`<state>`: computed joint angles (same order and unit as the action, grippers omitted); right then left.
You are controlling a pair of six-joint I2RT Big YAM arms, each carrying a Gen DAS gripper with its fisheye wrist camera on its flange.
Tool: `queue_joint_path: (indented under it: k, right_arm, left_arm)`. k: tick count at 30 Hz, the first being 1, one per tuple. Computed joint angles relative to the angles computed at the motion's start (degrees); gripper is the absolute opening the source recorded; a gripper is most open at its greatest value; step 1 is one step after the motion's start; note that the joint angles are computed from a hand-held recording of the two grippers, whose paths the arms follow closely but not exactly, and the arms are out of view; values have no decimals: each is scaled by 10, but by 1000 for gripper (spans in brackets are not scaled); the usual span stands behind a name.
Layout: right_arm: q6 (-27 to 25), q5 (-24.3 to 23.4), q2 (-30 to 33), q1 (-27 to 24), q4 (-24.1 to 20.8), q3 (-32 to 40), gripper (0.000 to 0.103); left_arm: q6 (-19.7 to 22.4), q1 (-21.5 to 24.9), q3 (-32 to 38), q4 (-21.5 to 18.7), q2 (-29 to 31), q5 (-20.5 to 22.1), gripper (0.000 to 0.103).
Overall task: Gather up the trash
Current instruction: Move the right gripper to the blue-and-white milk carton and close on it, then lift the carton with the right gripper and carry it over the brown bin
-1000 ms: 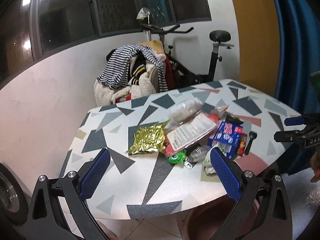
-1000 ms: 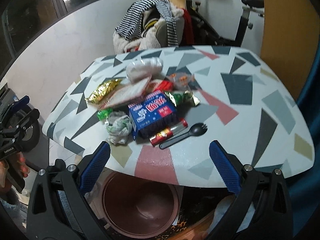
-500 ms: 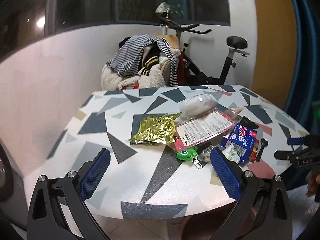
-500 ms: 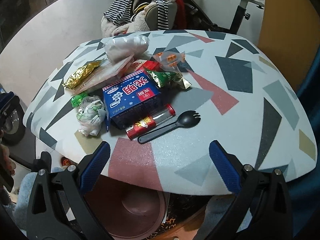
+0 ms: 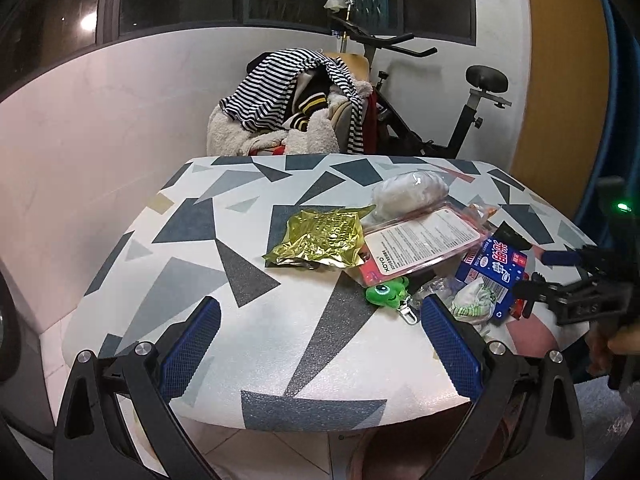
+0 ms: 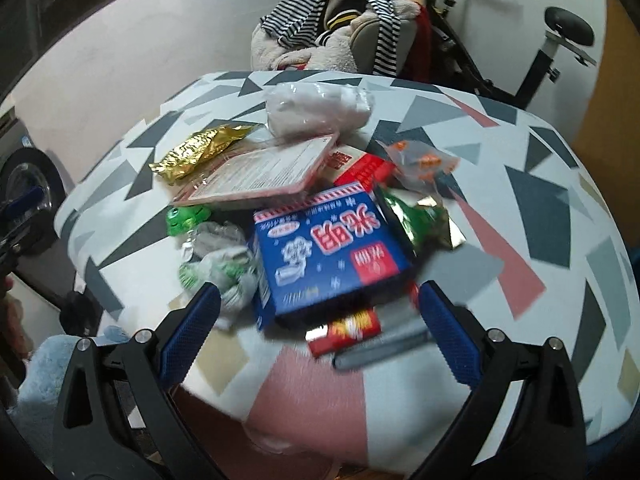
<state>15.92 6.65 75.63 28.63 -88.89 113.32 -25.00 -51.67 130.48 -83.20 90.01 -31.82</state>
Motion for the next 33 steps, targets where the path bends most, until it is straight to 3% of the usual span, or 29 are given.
queue_joint_path:
  k: [14, 16, 19, 26, 33]
  right_arm:
    - [-49, -42, 56, -34, -15, 27, 97]
    - [-56, -51, 57, -34, -17, 25, 89]
    - [-59, -56, 54, -33, -18, 27, 87]
    - [-44, -100, 36, -42, -23, 39, 87]
    - [30, -166, -7, -91, 39, 17, 87]
  left_arm:
    - [-1, -2, -8, 21, 7, 50, 98]
    - [-5, -3, -1, 16, 13, 51, 98]
    - [-6, -3, 2, 18, 16, 60, 98]
    - [12, -8, 24, 10, 31, 66, 98]
    - [33, -17, 44, 10, 46, 82, 97]
